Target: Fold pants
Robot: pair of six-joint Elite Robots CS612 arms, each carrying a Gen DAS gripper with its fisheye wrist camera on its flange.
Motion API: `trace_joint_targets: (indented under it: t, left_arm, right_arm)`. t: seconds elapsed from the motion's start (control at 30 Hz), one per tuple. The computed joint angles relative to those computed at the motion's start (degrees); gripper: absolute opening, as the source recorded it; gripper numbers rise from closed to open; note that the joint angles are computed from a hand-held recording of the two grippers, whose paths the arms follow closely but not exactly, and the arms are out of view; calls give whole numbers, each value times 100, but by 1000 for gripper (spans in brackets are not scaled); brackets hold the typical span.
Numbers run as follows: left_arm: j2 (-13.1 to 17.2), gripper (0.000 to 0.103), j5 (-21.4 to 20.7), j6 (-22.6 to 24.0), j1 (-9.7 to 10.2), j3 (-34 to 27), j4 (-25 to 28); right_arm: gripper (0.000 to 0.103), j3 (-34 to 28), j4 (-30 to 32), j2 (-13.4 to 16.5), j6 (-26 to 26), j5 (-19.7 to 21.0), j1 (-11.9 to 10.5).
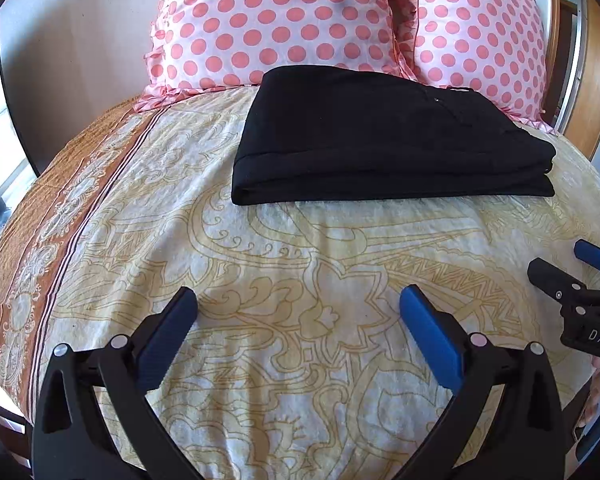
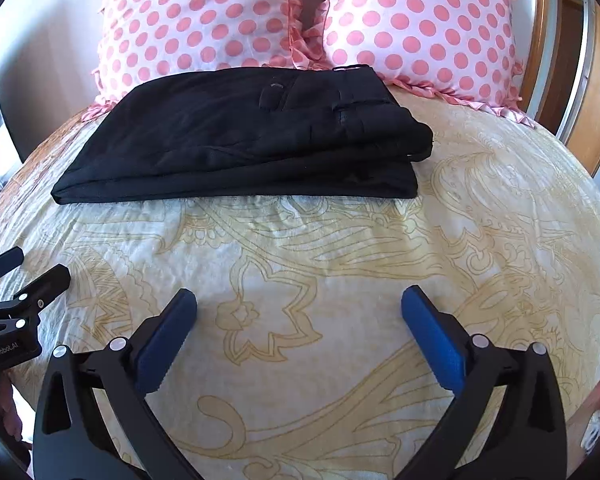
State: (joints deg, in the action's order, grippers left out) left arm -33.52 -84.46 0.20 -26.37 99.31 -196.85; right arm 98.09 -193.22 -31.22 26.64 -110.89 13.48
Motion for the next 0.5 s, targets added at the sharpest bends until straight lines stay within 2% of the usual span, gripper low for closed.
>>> trace_joint_targets:
  t: [0.17,0.37,0.5]
  left_arm:
    - [-6,101,68,-64,-20,17,-4]
    - [-75,101,105,-175,-25,-11,331]
    - [-79,101,110,-197,-26,-16,358]
  right_arm:
    - [102,3,-60,14,-59,5,-5]
    - [102,11,-132,25,-135,37,-15]
    - [102,13,-175,32,-172,49,-18]
